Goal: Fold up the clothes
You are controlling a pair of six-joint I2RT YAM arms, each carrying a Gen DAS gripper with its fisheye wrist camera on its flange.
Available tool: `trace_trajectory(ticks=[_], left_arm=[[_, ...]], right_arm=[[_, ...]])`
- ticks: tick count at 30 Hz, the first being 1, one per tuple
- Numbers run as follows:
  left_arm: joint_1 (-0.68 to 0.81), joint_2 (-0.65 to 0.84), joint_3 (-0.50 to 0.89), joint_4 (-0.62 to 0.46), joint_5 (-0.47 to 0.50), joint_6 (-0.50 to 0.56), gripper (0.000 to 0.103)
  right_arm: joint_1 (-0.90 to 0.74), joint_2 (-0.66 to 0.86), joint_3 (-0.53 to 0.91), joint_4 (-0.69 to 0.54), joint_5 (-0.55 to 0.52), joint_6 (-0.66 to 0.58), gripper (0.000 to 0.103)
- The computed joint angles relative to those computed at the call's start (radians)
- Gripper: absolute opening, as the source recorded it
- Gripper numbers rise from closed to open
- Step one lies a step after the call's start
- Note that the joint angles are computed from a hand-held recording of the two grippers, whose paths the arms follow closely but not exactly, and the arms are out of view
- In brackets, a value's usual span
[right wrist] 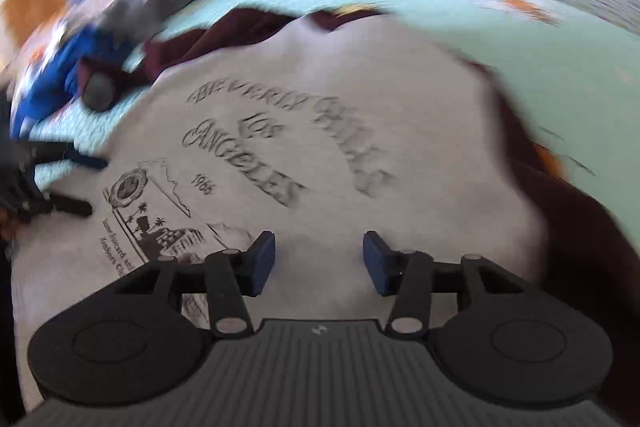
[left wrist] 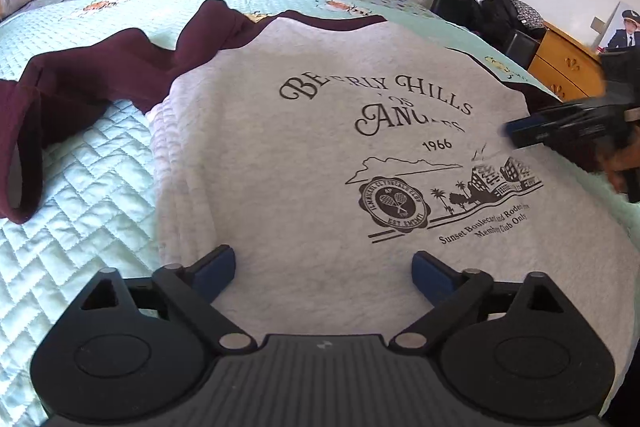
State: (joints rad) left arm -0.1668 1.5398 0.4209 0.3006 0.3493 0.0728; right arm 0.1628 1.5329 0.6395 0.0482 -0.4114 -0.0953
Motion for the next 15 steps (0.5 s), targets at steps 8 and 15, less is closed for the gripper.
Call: trace_trajectory(ticks=[8,15], left_arm=[[-0.035,0.002,-0.012,0.027,-0.046,-0.008,0.102],[0.016,-0.12,0.055,-0.214,0.01,-0.059,0.095]], right_arm=[[0.336,-0.317,-0.258,-0.156,0.15,-0.149,0.079],[-0.038,-0.745,-0.392,-0.499,0.009,-0.259,0.082]])
